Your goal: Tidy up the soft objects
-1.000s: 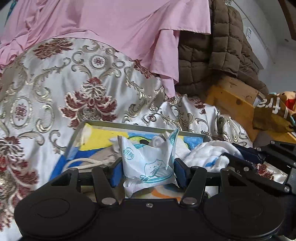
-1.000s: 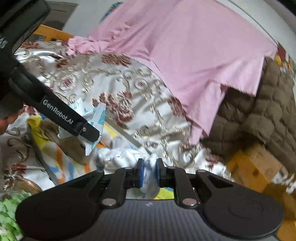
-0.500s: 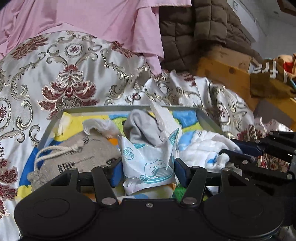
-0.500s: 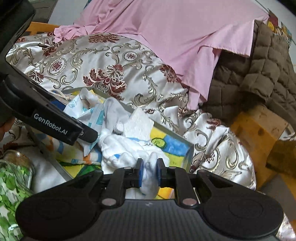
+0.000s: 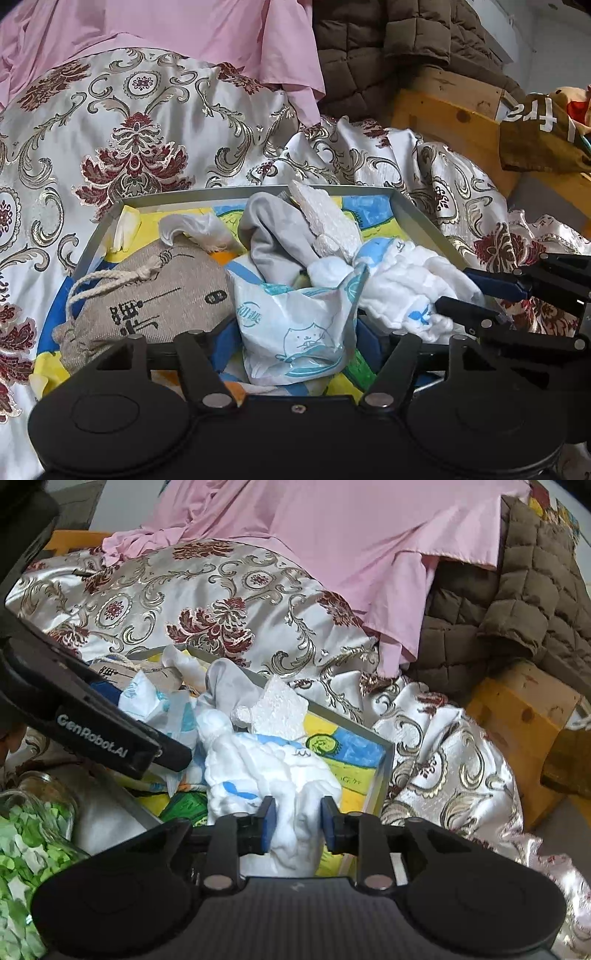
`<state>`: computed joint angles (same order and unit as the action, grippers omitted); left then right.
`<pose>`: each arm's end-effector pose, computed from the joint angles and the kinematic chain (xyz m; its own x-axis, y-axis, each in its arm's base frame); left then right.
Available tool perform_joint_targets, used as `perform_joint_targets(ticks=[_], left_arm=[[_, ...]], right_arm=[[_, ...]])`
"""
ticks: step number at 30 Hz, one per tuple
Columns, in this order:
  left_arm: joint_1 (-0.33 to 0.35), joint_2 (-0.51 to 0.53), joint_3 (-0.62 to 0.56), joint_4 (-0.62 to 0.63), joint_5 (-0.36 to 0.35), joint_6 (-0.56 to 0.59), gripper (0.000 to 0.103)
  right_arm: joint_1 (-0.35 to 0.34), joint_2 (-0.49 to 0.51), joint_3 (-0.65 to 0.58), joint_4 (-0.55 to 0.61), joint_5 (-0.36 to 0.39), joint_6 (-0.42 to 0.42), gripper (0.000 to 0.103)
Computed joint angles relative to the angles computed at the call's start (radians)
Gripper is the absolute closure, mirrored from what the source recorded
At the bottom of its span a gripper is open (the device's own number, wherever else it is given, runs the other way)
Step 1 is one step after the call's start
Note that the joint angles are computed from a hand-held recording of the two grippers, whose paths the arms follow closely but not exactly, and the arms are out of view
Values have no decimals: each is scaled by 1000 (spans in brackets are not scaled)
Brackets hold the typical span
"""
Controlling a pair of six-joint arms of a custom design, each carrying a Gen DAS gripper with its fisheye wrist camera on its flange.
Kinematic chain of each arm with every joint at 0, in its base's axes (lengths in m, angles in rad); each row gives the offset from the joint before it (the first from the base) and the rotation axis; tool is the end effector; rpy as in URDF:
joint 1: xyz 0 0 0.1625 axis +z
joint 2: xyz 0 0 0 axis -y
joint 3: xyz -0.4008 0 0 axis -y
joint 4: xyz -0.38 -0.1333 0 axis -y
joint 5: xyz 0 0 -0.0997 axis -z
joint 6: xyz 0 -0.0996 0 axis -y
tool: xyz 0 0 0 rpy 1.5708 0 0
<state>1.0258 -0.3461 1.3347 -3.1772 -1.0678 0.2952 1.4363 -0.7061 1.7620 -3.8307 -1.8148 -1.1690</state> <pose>-0.2171 -0.7078 -0.0323 -0.7324 0.4089 -0.5445 0.6644 0.6042 -0.4399 0.0254 -0.6271 0.1502 -0.4085 -0.1888 0.8930 -0.8384 0.4644 -0.2853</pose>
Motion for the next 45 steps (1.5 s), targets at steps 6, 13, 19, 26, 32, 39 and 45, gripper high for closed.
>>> perform_joint_targets(ticks=[6, 13, 19, 26, 32, 39, 45], left_arm=[[-15, -30, 50, -14, 19, -10, 24], [-45, -93, 179, -142, 39, -13, 16], [-84, -169, 330, -283, 67, -17, 7], [-148, -273, 546, -465, 101, -80, 2], [-231, -362, 735, -597, 178, -129, 1], [-339, -414, 938, -709, 305, -239, 1], [-438, -378, 1059, -843, 409, -303, 1]], right_arm=[[0, -43, 44, 14, 3, 93, 50], [7, -116, 147, -22, 24, 206, 31], [18, -186, 269, -90, 50, 293, 19], [55, -246, 416, -209, 62, 366, 11], [87, -283, 549, -311, 76, 404, 6], [104, -283, 709, -476, 91, 438, 2], [97, -256, 799, -606, 90, 463, 1]])
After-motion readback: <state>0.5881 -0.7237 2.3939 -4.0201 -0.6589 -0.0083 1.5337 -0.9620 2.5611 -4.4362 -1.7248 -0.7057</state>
